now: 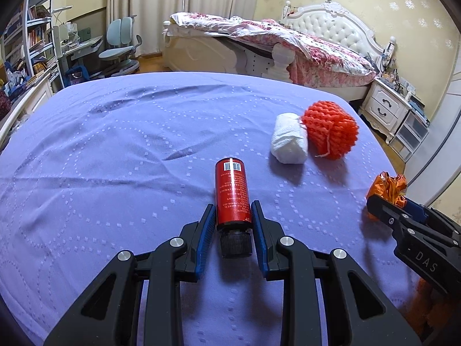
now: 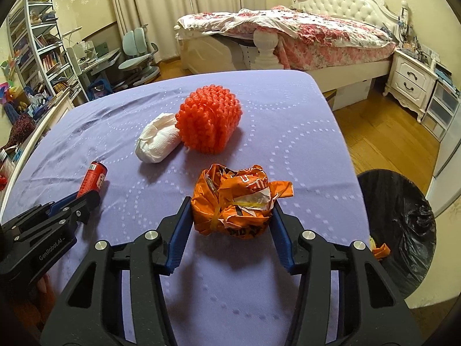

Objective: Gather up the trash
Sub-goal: 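Carry spray can and chip bag over the bin and open both grippers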

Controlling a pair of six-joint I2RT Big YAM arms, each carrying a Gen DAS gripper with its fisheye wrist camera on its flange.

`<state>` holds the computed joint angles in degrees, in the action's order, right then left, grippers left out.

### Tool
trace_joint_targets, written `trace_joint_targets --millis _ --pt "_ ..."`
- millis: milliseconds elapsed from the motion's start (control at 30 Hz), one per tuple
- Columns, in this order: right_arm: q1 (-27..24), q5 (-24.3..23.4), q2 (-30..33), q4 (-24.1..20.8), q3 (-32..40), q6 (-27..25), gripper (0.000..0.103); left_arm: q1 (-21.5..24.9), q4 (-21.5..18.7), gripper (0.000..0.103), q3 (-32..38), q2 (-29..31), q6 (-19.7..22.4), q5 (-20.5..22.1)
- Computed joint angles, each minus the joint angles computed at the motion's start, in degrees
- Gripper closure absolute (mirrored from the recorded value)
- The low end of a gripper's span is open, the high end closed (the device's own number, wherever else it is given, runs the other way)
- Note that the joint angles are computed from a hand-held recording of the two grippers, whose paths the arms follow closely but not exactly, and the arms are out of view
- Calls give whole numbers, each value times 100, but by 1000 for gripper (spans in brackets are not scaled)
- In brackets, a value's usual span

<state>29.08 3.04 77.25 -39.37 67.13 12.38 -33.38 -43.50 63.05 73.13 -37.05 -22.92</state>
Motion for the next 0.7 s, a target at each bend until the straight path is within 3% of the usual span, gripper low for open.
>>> trace_joint_targets --millis 400,700 --pt "-477 164 -826 95 -626 26 53 -649 273 75 360 236 244 -120" --pt "-1211 179 -1227 71 -900 -80 53 -1121 522 75 1148 1013 785 11"
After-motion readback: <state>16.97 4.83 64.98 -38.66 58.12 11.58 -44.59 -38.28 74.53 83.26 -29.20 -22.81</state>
